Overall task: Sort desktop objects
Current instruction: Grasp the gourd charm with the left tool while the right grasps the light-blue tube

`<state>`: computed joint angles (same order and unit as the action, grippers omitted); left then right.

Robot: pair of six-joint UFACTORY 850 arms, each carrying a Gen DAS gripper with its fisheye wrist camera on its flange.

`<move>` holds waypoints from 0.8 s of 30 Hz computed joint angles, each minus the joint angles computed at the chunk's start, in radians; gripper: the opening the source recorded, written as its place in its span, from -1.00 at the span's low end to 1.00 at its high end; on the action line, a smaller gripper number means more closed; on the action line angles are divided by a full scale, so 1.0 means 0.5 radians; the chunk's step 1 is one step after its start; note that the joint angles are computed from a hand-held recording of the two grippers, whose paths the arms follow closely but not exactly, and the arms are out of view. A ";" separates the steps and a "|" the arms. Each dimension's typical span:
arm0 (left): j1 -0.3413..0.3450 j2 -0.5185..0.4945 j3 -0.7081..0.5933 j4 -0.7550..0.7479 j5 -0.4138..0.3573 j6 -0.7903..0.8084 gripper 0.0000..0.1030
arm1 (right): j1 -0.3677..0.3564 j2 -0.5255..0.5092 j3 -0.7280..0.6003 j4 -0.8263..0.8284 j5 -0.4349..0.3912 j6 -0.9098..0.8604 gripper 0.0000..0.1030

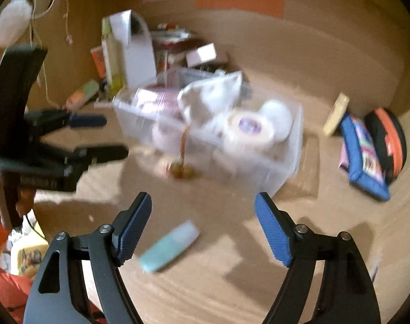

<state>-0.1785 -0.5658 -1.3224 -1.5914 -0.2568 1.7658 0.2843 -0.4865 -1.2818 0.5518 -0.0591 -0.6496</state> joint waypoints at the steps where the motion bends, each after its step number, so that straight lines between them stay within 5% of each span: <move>1: -0.003 -0.001 0.005 0.003 0.018 -0.003 0.52 | 0.006 -0.010 0.017 0.082 -0.006 -0.084 0.48; 7: -0.005 -0.022 0.001 0.208 -0.003 -0.203 0.52 | 0.020 -0.097 0.004 0.022 -0.126 0.052 0.41; 19: -0.086 -0.252 -0.312 1.039 -0.134 -1.054 0.52 | -0.020 -0.126 0.000 0.002 -0.195 0.071 -0.56; 24: -0.123 -0.336 -0.429 1.234 -0.169 -1.286 0.35 | -0.059 -0.135 -0.017 -0.040 -0.196 0.061 -0.56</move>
